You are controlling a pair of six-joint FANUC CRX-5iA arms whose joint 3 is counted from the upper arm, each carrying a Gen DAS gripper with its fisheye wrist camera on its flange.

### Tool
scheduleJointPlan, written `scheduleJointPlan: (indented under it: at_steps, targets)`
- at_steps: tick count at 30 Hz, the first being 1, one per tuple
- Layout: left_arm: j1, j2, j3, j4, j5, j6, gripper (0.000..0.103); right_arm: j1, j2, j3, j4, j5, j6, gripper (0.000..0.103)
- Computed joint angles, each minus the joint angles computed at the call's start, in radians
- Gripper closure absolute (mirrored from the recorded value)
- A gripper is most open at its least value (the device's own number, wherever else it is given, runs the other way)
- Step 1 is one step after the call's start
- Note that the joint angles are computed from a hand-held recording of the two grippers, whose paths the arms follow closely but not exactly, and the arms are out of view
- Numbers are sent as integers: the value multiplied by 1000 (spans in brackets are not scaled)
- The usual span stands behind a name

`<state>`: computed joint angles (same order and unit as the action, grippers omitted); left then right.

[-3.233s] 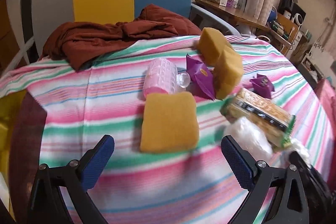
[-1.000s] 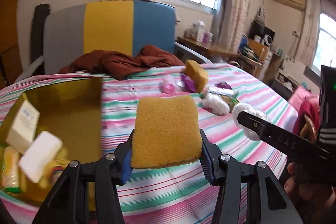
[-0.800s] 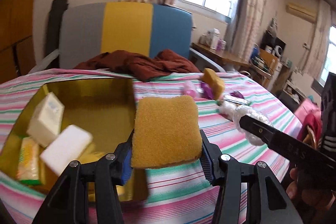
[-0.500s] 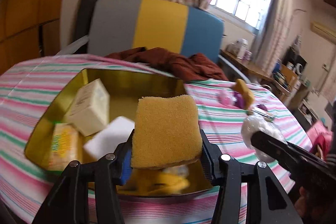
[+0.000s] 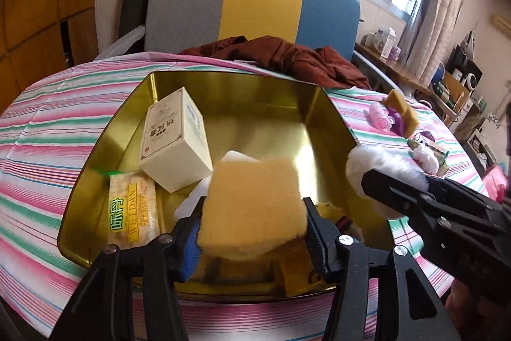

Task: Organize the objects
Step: 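Carry the yellow sponge and cotton ball into the gold tray and release, then move both open tools back over the remaining items on the table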

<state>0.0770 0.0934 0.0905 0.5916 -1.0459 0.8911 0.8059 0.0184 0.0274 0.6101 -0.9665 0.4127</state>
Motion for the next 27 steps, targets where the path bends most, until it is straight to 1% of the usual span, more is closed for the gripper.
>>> scheduleJointPlan:
  at_steps: [1, 2, 5, 6, 8, 10, 13, 16, 20, 24, 27]
  targets:
    - [0, 1, 1, -3, -5, 4, 34, 1, 10, 13, -2, -21, -4, 60]
    - [2, -3, -7, 5, -4, 0, 29, -3, 10, 13, -6, -21, -8, 60]
    - [7, -24, -37, 21, 24, 2, 20, -4, -15, -15, 2, 0, -38, 56]
    - [9, -31, -48, 30, 38, 3, 19, -2, -21, -24, 13, 4, -50, 56]
    - [13, -45, -67, 44, 70, 20, 12, 0, -36, -43, 31, 16, -73, 56]
    - [15, -55, -78, 52, 98, 44, 9, 4, -54, -67, 48, 27, -100, 56]
    - [22, -62, -87, 70, 119, 74, 8, 12, -74, -88, 70, 22, -131, 56]
    - [25, -65, -81, 63, 128, 123, 4, 12, -95, -112, 80, 28, -161, 56]
    - [25, -78, -90, 75, 143, 153, 0, 9, -115, -133, 94, 28, -191, 56]
    - [14, -87, -88, 82, 143, 170, 0, 6, -136, -157, 114, 26, -220, 56]
    - [-2, -97, -91, 97, 138, 150, 0, 4, -154, -180, 126, 16, -242, 56]
